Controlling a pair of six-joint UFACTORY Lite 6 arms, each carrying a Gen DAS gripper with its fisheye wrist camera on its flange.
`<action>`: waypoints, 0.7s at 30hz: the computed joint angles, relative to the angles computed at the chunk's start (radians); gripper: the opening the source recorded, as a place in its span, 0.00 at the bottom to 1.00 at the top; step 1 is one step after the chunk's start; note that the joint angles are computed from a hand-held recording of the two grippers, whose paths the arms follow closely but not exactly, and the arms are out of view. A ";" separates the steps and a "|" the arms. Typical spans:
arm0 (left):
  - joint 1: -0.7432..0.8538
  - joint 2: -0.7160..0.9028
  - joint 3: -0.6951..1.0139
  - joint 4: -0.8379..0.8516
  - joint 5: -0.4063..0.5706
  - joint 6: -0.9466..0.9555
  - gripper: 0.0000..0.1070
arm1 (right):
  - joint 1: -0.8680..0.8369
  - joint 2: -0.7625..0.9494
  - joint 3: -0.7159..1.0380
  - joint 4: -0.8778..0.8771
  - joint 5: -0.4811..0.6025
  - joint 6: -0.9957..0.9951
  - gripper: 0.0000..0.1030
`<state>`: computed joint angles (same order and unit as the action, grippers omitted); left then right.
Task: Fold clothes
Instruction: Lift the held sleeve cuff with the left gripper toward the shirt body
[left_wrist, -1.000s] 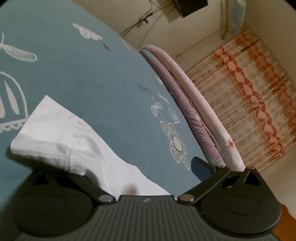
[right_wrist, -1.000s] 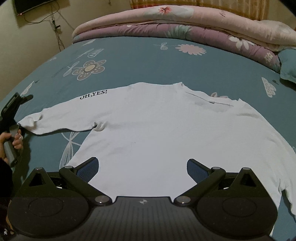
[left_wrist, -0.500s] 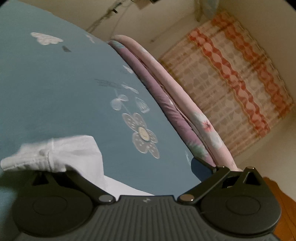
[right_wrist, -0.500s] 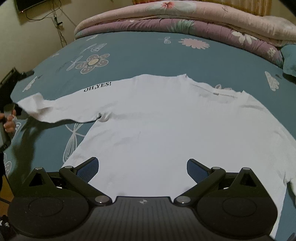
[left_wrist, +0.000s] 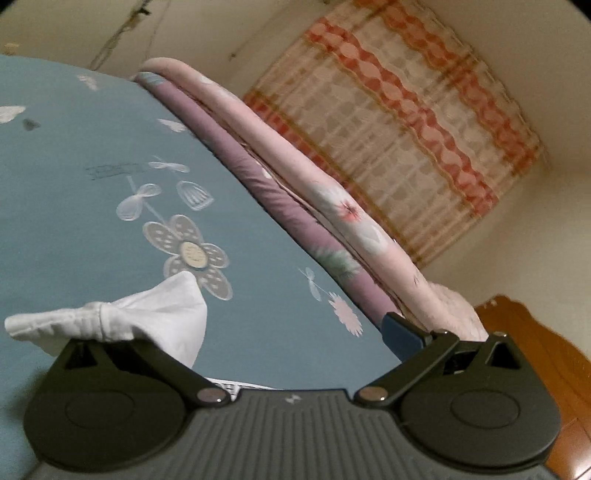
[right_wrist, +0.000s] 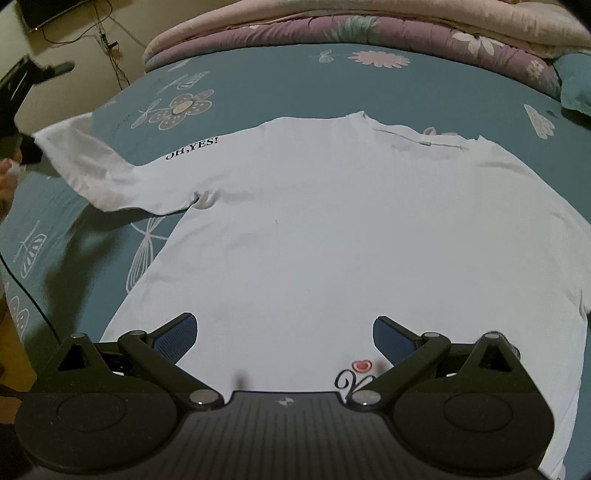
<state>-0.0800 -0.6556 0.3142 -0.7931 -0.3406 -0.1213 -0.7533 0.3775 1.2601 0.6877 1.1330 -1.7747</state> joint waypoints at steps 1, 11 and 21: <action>-0.024 0.029 0.031 -0.038 -0.004 0.039 0.96 | -0.007 0.010 0.008 -0.004 0.006 0.001 1.00; -0.252 0.307 0.340 -0.377 -0.079 0.382 0.96 | -0.077 0.119 0.099 -0.073 0.030 -0.002 1.00; -0.402 0.534 0.597 -0.541 -0.138 0.520 0.96 | -0.161 0.276 0.294 -0.107 0.107 -0.011 1.00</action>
